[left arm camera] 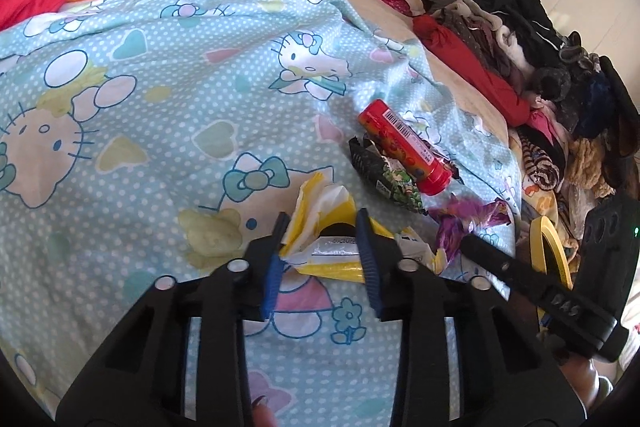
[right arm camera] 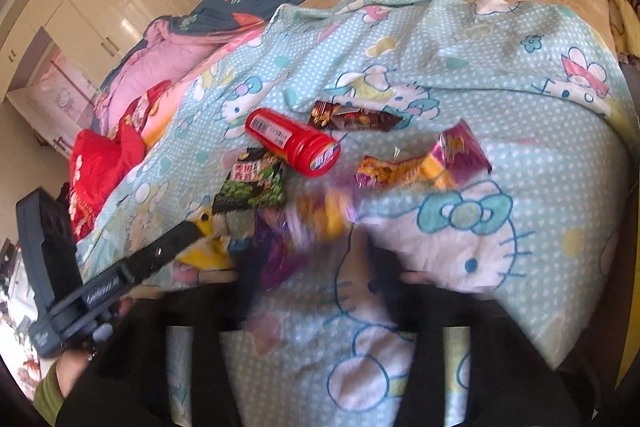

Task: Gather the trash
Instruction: 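Grasp the yellow-white wrapper with the left tool while the right tool grasps the purple wrapper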

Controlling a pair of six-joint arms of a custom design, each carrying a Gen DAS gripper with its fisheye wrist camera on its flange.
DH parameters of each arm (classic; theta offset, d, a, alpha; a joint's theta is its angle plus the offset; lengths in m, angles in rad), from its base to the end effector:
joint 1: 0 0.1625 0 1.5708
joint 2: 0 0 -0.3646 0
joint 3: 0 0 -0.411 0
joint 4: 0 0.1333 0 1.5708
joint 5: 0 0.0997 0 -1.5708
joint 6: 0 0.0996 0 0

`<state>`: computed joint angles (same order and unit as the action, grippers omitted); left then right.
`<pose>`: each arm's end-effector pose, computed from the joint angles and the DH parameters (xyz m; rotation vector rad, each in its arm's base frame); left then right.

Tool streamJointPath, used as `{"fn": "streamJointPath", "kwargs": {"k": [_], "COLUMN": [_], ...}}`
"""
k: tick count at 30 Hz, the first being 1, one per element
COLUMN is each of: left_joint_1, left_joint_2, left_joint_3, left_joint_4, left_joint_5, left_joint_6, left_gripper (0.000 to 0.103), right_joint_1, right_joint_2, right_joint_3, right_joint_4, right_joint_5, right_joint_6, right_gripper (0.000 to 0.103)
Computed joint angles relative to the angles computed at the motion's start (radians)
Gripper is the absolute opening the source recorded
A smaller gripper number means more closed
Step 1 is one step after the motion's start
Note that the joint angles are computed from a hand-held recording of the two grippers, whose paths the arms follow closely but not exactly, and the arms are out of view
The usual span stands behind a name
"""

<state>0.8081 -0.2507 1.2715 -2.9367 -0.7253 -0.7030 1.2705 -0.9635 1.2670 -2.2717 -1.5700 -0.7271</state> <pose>-0.3224 -0.6382 -0.1259 -0.1222 2.5220 -1.0837 -0.0887 -0.7375 0.2858 0.6152 -2.8376 0.5098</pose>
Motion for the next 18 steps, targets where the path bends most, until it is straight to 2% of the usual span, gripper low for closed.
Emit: {"fn": "streamJointPath", "kwargs": {"k": [2, 7, 8, 9, 10, 12, 18], "left_joint_1": [-0.001, -0.008, -0.011, -0.016, -0.021, -0.032, -0.063], "left_joint_2": [-0.001, -0.013, -0.016, -0.022, -0.025, -0.037, -0.081], "left_joint_3": [-0.002, 0.009, 0.012, 0.021, 0.028, 0.047, 0.109], "left_joint_4": [0.004, -0.015, -0.018, -0.03, -0.036, -0.056, -0.09], "left_joint_5": [0.0, -0.01, -0.011, -0.01, -0.005, 0.0, 0.021], "left_joint_6": [0.001, 0.012, 0.015, 0.026, 0.03, 0.039, 0.049], "left_gripper": [0.014, 0.01, 0.009, 0.008, 0.007, 0.007, 0.006], "right_joint_1": [-0.004, -0.015, -0.017, -0.019, -0.021, -0.017, 0.007], "right_joint_2": [-0.009, -0.013, -0.015, -0.016, -0.016, -0.005, 0.07], "right_joint_3": [0.008, -0.003, -0.004, -0.006, -0.01, -0.028, -0.112], "right_joint_4": [0.004, 0.037, 0.038, 0.038, 0.04, 0.05, 0.084], "right_joint_5": [0.0, 0.024, 0.037, 0.051, 0.067, 0.08, 0.043], "right_joint_6": [-0.017, 0.008, 0.019, 0.027, 0.041, 0.065, 0.143], "right_gripper": [0.025, 0.027, 0.038, 0.054, 0.06, 0.062, 0.065]}}
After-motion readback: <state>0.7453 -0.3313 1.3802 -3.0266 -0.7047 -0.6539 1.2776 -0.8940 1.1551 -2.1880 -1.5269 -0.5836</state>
